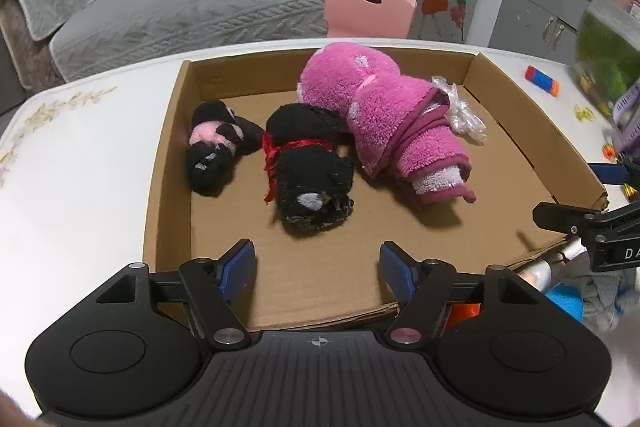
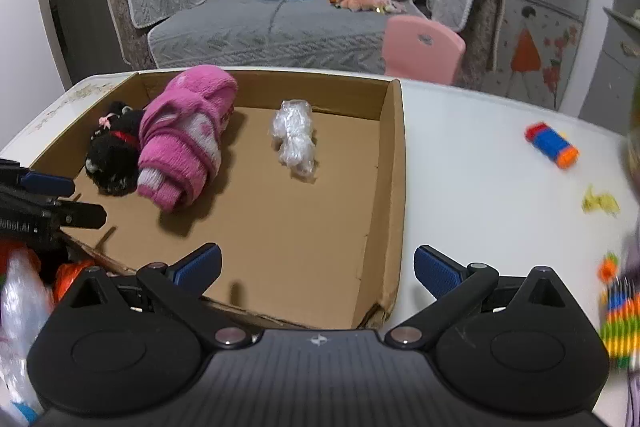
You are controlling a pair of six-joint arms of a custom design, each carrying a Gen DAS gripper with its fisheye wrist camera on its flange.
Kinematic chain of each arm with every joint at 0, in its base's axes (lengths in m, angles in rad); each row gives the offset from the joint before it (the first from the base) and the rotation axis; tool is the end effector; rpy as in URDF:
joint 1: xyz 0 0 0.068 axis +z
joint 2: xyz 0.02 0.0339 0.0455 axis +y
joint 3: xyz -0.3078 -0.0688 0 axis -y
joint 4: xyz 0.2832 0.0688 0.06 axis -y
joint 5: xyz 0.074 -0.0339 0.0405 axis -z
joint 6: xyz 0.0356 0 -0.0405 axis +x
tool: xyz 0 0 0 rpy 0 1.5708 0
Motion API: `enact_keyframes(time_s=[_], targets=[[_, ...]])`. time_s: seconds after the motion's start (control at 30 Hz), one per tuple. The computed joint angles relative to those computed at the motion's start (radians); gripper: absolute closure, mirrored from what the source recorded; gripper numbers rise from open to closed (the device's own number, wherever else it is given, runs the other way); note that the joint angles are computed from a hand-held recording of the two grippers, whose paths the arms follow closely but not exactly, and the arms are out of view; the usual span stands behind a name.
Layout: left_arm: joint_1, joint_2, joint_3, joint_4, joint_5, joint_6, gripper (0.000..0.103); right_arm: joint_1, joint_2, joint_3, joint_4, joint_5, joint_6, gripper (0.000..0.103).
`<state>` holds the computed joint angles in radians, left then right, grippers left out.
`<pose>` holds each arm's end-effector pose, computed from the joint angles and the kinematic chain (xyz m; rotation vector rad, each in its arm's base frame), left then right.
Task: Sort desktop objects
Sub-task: 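Move both grippers back to the remaining sock pile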
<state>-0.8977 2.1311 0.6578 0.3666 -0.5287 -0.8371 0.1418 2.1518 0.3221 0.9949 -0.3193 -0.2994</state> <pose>0.2121 -0.2372 0.0046 -0.0824 2.4516 -0.0126 0.2427 0.0459 0.0018 -0.6617 2.2787 0.3083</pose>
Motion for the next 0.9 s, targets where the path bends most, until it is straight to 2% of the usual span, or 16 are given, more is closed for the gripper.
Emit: enact_keyframes(time_s=[0.2, 0.3, 0.4, 0.5, 0.57, 0.73, 0.83, 0.9], targets=[[-0.065, -0.008, -0.015, -0.019, -0.031, -0.072, 0.027, -0.02, -0.005, -0.039, 0.026, -0.024, 0.012, 0.001], [-0.096, -0.017, -0.039, -0.002, -0.046, -0.109, 0.027, -0.062, 0.0, -0.055, 0.03, -0.07, 0.005, 0.001], [-0.129, -0.024, -0.05, -0.012, -0.089, -0.137, 0.027, -0.099, 0.033, -0.069, 0.094, -0.11, -0.001, 0.001], [-0.169, -0.061, -0.073, -0.033, -0.131, -0.168, 0.029, -0.148, 0.024, -0.096, 0.146, -0.179, -0.001, 0.001], [-0.212, -0.093, -0.094, -0.061, -0.173, -0.201, 0.029, -0.222, 0.015, -0.131, 0.2, -0.273, -0.016, 0.001], [-0.368, -0.146, -0.153, -0.162, -0.28, -0.385, 0.025, -0.45, 0.037, -0.176, 0.222, -0.516, -0.136, 0.001], [-0.472, -0.155, -0.149, -0.298, -0.355, -0.552, 0.025, -0.559, 0.106, -0.187, 0.246, -0.618, -0.249, 0.001], [-0.53, -0.169, -0.159, -0.366, -0.386, -0.657, 0.022, -0.618, 0.121, -0.181, 0.183, -0.681, -0.341, 0.001]])
